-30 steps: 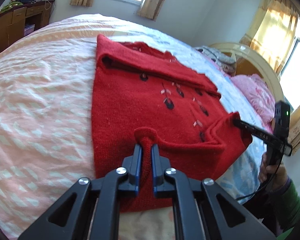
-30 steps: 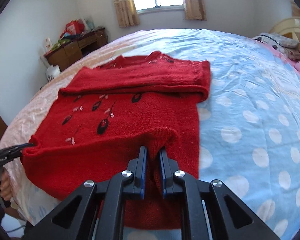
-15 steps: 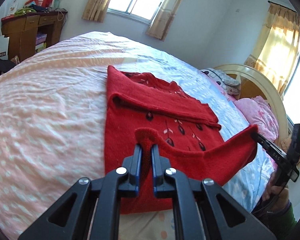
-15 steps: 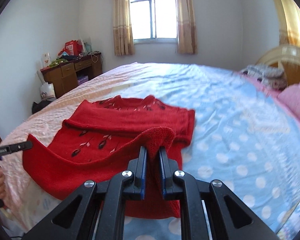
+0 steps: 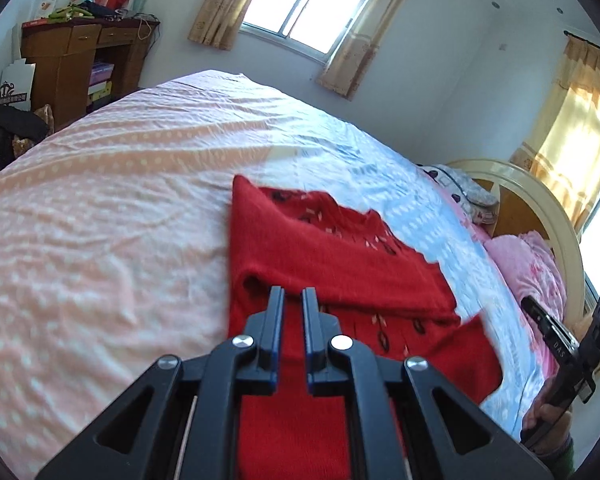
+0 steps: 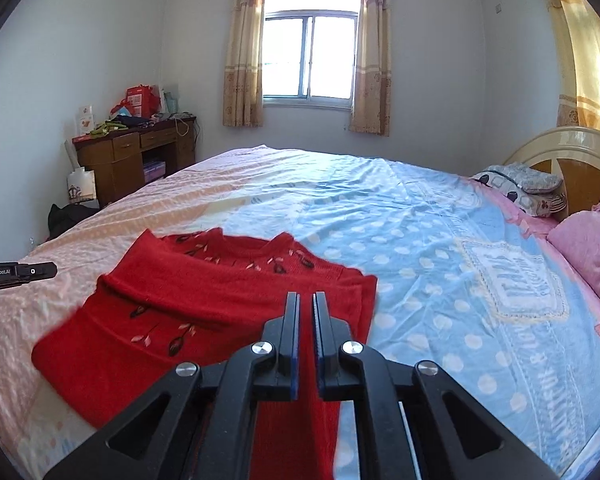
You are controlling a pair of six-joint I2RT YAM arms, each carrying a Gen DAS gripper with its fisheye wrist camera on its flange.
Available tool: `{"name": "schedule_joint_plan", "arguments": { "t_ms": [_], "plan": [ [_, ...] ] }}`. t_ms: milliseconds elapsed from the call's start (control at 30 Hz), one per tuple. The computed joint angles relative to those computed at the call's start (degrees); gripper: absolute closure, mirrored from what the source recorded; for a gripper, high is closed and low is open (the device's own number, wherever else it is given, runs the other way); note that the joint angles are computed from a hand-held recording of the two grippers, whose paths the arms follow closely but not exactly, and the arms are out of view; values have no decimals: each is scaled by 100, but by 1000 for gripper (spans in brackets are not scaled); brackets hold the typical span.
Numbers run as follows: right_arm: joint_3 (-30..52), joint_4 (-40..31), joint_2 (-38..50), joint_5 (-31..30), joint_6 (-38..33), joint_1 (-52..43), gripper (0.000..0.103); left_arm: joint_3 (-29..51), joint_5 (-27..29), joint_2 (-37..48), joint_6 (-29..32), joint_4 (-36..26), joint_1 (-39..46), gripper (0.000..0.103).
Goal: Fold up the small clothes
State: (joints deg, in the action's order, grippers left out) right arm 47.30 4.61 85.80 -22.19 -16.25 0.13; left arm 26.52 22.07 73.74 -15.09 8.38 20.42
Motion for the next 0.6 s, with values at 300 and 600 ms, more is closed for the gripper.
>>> {"name": "schedule_joint_plan", "arguments": {
  "t_ms": [300, 600],
  "plan": [
    [488, -971, 1056, -678, -122, -283, 67, 270, -32, 676, 989, -481, -121, 54],
    [7, -678, 1234, -854, 38, -515, 30, -341, -485, 972, 1137, 68, -448, 43]
  ]
}}
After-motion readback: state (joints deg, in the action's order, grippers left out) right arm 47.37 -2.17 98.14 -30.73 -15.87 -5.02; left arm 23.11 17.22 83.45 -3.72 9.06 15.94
